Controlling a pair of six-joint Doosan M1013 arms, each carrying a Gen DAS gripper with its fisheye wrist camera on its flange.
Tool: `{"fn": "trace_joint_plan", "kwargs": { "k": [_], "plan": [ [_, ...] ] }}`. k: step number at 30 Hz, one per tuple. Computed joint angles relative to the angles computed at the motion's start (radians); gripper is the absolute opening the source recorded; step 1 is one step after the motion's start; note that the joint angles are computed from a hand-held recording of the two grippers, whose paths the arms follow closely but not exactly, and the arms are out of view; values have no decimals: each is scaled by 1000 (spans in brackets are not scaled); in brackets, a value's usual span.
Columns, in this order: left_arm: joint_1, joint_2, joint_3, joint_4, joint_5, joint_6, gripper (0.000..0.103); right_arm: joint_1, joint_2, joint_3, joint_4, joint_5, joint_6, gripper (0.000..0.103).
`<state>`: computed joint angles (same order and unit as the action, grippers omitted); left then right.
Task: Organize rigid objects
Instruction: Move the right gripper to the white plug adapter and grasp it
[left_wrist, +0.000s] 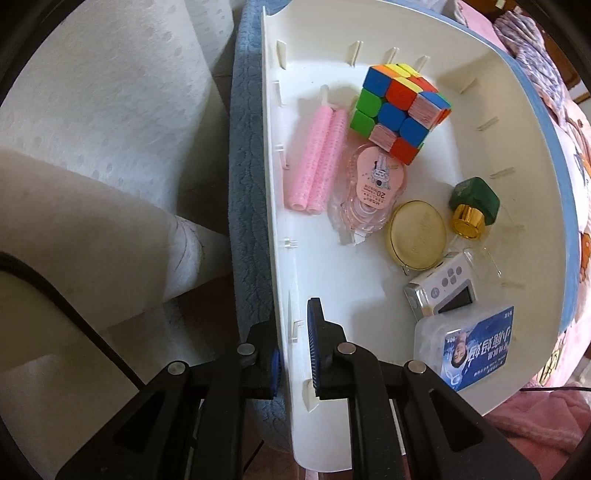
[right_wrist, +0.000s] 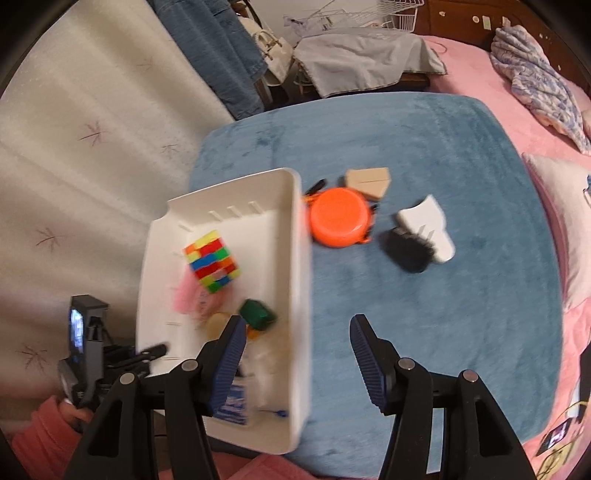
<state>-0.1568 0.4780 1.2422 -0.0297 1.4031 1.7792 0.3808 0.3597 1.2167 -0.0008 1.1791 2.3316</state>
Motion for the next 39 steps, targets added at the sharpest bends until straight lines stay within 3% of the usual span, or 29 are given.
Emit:
{"fn": "trace_joint_plan", "kwargs": {
  "k": [13,23,30,39],
  "plan": [
    [-32,12,-17,77,27,-121,11,-97,-2,83,-119,18,-183,59],
    [-51,33,-38,116,37,-208,13,-173,14,155,-37,-105,-329,59],
    [-54,27,-31,133,37,-249,14,-185,34,164,-9,-172,-414,59],
    [-47,27,-37,134,42,-263,14,-188,64,150,13,-190,-503,59]
  ]
}}
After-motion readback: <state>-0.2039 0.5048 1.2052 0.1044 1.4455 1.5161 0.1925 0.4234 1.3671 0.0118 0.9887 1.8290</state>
